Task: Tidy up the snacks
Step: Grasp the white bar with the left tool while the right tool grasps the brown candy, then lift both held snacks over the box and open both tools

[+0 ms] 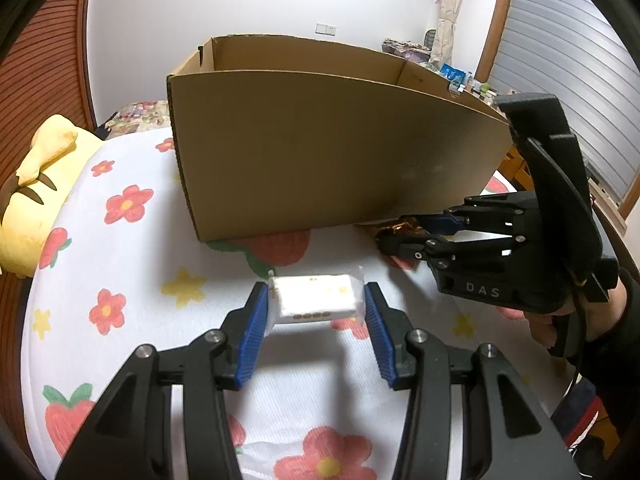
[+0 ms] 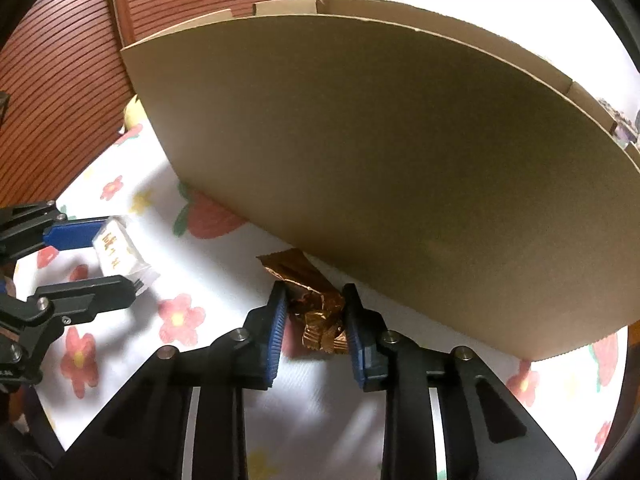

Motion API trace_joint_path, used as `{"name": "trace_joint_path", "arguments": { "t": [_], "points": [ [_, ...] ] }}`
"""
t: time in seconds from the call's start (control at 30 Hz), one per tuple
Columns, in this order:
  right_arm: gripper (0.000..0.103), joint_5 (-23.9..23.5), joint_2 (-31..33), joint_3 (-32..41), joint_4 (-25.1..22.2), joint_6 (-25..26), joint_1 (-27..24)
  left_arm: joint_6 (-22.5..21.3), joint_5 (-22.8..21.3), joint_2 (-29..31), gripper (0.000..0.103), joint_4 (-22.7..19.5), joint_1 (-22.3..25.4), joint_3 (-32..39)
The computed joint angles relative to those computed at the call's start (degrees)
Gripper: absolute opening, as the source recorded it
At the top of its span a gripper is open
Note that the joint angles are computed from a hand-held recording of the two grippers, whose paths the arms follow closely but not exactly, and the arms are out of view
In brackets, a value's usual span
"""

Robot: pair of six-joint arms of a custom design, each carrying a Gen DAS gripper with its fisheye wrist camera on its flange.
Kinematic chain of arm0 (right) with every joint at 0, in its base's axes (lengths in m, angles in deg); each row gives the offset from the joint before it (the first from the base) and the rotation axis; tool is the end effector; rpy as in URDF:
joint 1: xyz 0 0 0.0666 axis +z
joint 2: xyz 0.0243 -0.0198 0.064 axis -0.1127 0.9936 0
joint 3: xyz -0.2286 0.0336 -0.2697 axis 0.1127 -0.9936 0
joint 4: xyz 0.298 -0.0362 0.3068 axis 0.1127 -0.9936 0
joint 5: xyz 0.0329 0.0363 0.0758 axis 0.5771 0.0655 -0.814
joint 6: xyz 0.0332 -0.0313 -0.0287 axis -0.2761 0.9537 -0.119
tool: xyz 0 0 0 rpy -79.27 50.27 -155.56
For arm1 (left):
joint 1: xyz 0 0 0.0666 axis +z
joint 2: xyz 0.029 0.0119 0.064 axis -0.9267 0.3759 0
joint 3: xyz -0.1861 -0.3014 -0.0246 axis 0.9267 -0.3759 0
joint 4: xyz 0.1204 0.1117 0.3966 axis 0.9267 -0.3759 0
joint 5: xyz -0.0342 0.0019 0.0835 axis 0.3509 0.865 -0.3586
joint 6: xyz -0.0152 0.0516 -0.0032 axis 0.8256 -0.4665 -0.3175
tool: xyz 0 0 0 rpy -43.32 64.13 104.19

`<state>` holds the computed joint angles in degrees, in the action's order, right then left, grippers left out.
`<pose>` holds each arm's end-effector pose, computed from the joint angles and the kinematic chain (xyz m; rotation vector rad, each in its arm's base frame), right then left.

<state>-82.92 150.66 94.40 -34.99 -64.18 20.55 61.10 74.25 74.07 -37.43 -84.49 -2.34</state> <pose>0.5007 0.2581 0.3122 -0.8412 2.4111 0.2213 0.3829 -0.1170 0.3310 0.1360 2.3709 -0.3243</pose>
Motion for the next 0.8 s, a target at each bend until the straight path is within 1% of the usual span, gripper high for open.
{"name": "trace_joint_path", "arguments": {
  "t": [0.23,0.47,0.67,0.8],
  "points": [
    [0.024,-2.2,-4.6,-4.7,1.7,-1.1,-1.0,-0.6,-0.4,-0.7,0.047,0.3,0.1,0.1],
    [0.024,-5.5,-11.3,-10.1,3.4,-2.5,-3.0,-0.8,-2.2,-2.5,0.047,0.4,-1.5,-0.2],
    [0.024,-5.9,-15.4,-13.4,4.8,-4.5,-2.2,-0.8,-4.0,-3.5,0.047,0.4,-3.1,-0.1],
    [0.025,-6.9,-17.9,-14.9,5.5,-5.9,-2.9,-0.9,-5.1,-4.0,0.047,0.5,-4.1,0.2]
  ]
}}
